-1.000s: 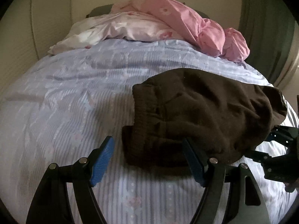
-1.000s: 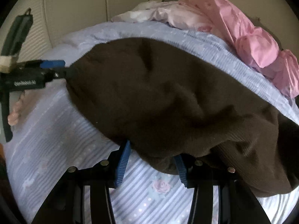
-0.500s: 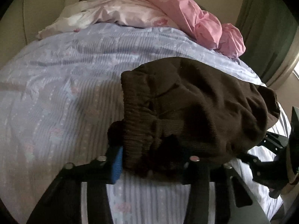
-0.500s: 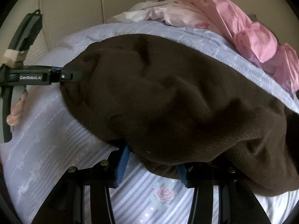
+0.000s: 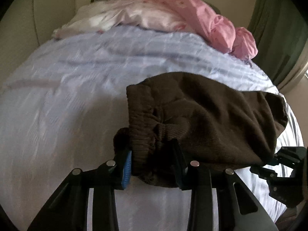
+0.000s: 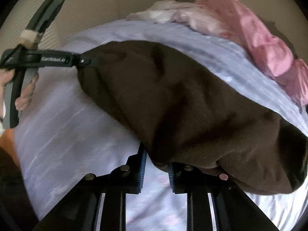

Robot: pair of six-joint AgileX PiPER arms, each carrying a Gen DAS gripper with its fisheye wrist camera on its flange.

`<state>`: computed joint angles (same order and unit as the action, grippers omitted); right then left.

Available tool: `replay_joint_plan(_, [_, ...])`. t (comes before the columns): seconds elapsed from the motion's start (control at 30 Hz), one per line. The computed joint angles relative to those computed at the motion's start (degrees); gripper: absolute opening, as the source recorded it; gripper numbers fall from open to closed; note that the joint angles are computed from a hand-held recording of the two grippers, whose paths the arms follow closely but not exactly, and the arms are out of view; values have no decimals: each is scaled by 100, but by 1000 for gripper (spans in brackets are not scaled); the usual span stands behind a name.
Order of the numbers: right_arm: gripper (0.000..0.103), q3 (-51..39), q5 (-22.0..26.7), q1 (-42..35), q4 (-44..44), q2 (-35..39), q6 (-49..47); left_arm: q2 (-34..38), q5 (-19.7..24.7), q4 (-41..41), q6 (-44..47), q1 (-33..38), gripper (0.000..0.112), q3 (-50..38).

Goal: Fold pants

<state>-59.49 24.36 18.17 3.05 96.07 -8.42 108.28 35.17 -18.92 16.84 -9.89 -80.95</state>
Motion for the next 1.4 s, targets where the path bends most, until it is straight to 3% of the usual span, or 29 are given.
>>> replay_joint_plan(0.1, [22, -109, 65, 488, -448, 304, 714, -21, 49, -484, 712, 375, 36, 453])
replay_joint_plan(0.17, [22, -57, -60, 815, -1262, 513, 1586, 22, 57, -654, 894, 466, 36, 601])
replay_joint_plan(0.27, [22, -9, -174, 895, -1650, 642, 1967, 19, -116, -373, 567, 323, 38, 686])
replay_joint_plan(0.33, [24, -17, -238, 692, -983, 654, 1397, 65, -116, 239, -66, 146, 44, 578])
replay_joint_plan(0.4, [25, -104, -88, 511, -373, 670, 899, 87, -23, 1044, -816, -35, 60, 482])
replay_joint_plan(0.53, [29, -292, 524, 589, -566, 620, 1216, -550, 12, 2904, -2620, -489, 60, 902])
replay_joint_plan(0.57, [29, -372, 920, 689, -853, 566, 1559, -840, -19, 3477, -3148, -631, 60, 1087])
replay_joint_plan(0.63, [29, -325, 1450, 787, -1016, 296, 1738, -1341, 80, 4622, -4014, -1024, 67, 1341])
replay_joint_plan(0.7, [29, -22, 1625, 773, -974, -270, 1690, -1788, 139, 5753, -4860, -1635, 76, 1556])
replay_joint_plan(0.77, [29, 270, 1554, 603, -1012, -849, 1635, -1904, 31, 6180, -5187, -2087, 77, 1602])
replay_joint_plan(0.83, [29, 537, 1416, 247, -1246, -1542, 1653, -1813, -22, 5724, -4742, -2431, 79, 1338])
replay_joint_plan(0.93, [32, 627, 1079, -873, -1189, -2258, 1134, -1143, 89, 5257, -4421, -2944, 79, 446])
replay_joint_plan(1.03, [61, 190, 744, -2275, -725, -2142, 303, -297, 400, 4659, -3992, -3254, 79, -717])
replay_joint_plan(1.07, [67, 106, 563, -2668, -462, -2067, -38, 68, 662, 4309, -3689, -3326, 79, -1290])
replay_joint_plan(1.13, [67, -267, 478, -3517, 603, -1679, -1152, 807, 1188, 4101, -3528, -3532, 79, -2414])
replay_joint_plan(1.2, [67, -879, 1027, -4251, 1749, -1093, -1903, 1545, 1636, 3901, -3365, -3688, 79, -3559])
replay_joint_plan(1.27, [67, -1245, 1618, -4855, 2877, -590, -2732, 2197, 2378, 3613, -3173, -3765, 79, -4705])
replay_joint_plan(1.4, [67, -1416, 2253, -5431, 4047, 124, -3758, 3205, 3312, 3777, -3004, -3918, 79, -6349])
